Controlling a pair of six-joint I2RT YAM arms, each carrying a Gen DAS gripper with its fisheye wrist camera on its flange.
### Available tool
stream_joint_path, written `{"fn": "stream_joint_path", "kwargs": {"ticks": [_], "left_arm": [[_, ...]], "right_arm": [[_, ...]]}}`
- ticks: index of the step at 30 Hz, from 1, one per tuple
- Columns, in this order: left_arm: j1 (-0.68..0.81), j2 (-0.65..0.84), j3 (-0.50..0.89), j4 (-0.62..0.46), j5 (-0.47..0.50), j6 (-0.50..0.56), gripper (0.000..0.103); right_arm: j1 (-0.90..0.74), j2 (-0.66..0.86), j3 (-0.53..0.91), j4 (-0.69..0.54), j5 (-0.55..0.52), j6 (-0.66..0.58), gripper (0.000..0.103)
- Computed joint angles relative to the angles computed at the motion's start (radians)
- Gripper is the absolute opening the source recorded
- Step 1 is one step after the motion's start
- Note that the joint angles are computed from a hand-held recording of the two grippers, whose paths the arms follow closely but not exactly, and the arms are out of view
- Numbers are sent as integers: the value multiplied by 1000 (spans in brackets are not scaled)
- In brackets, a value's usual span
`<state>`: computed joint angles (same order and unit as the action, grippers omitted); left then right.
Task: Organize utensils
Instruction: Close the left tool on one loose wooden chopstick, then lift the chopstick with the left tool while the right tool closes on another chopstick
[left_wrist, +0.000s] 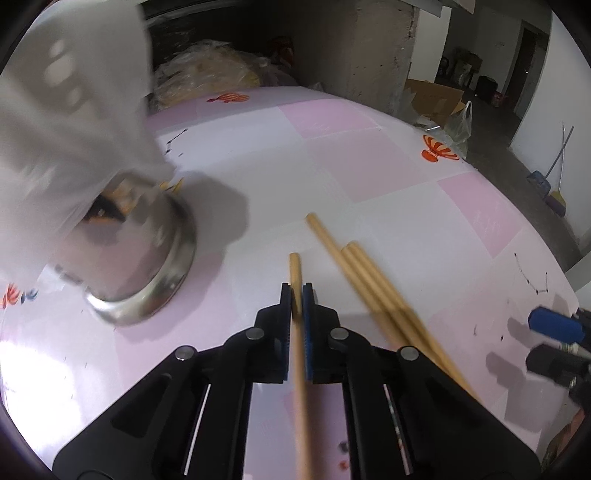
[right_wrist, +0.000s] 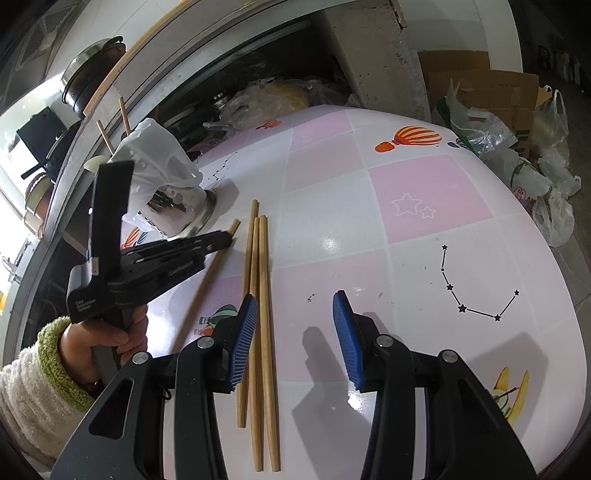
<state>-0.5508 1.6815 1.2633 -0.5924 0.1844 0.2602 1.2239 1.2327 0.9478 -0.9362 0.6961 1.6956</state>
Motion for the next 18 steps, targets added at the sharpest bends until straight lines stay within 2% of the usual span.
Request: {"fn": "stream_joint_path", "kwargs": {"ticks": [5, 11, 18], "left_arm": [[33, -31, -18, -41, 7, 32, 5], [23, 6, 46, -110, -5, 71, 9], [-9, 32, 97, -165, -77, 99, 10]], "right_arm": [[-5, -5, -2, 4, -1, -7, 42], [-6, 5, 13, 3, 0, -22, 42], [-4, 3, 22, -21, 8, -8, 42]]}}
